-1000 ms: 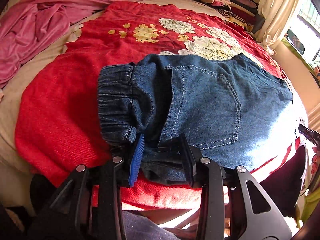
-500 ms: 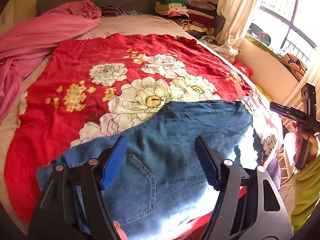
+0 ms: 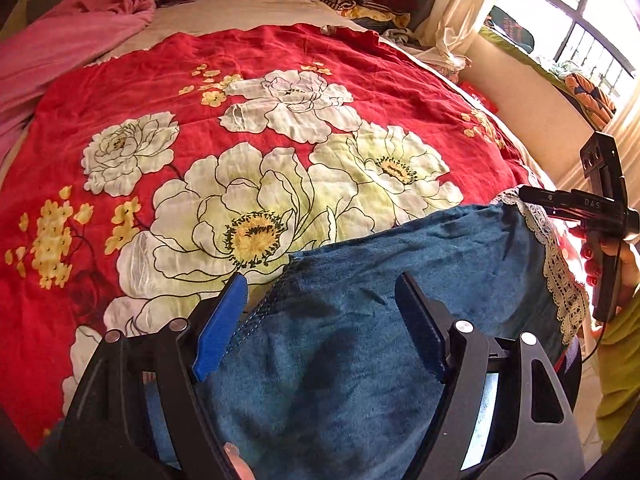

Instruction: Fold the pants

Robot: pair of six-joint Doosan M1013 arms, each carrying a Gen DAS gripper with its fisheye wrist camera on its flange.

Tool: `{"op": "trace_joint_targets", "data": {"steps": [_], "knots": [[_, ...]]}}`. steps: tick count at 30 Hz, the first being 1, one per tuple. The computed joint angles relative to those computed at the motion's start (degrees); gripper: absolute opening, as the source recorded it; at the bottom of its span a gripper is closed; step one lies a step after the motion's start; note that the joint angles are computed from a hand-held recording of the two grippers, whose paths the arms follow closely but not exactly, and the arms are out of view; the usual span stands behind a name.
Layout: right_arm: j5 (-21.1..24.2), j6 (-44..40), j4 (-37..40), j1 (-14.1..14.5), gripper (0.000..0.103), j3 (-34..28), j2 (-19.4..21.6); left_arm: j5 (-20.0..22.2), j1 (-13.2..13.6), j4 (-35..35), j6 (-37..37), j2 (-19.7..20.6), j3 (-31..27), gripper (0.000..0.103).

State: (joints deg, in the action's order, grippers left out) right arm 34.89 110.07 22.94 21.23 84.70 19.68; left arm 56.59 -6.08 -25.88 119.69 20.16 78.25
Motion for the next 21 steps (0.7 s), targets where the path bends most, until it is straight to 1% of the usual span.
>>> {"op": "trace_joint_targets", "data": {"steps": [2,3,5,6,7,9,10,12,13,15,17,19,21], "knots": [[-0.5,-4.5,5.1,-0.3,0.047,0.6,0.3,2.1,0.4,-1.2,-1.2,1.4,-1.2,0.069],[-0.9,-6.2,6.6,-0.3,0.039,0.9,0.3,3.6,0.7,-2.2,-1.5,2.2,-1.8,0.069],[-1.1,-9.3,8.5,-0.2,0.035,1.2,0.1,5.6,1.0,-3.6,-1.9,3.1,-2.5,0.068],[-1.5,-11.0,10.1,-0.2,0.027,1.5,0.0,5.6,0.9,-3.6,-2.0,3.2,-2.4,0.068],[-2.0,-12.6,11.5,-0.1,0.024,1.8,-0.2,5.4,0.8,-3.8,-1.6,3.1,-2.3,0.061],[-4.3,-14.3,11.8,0.2,0.02,2.7,-0.9,6.7,1.2,-6.9,-0.2,3.2,-2.4,0.017],[-5.6,-15.4,12.3,0.4,0.018,3.2,-1.4,7.2,1.4,-7.8,-0.2,3.2,-2.5,0.013],[-8.3,-17.7,13.3,0.6,0.017,4.0,-2.3,6.8,1.5,-8.3,0.3,2.8,-2.4,0.007],[-9.4,-18.6,13.5,0.7,0.017,4.2,-2.7,6.2,1.7,-9.1,1.0,2.5,-2.2,0.006],[-11.2,-18.1,11.3,0.8,0.016,3.7,-3.0,4.2,1.9,-10.2,0.9,2.0,-2.1,0.006],[-10.7,-14.8,6.6,0.8,0.016,2.0,-2.3,3.2,1.8,-10.3,0.4,2.2,-2.7,0.005],[-8.2,-9.4,-1.2,1.2,0.016,-0.7,-0.6,1.2,1.0,-7.5,-0.5,2.3,-3.0,0.005],[-3.5,-4.6,-9.2,1.7,0.016,-3.8,1.4,0.6,0.4,-4.8,-1.9,2.9,-3.2,0.005]]}}
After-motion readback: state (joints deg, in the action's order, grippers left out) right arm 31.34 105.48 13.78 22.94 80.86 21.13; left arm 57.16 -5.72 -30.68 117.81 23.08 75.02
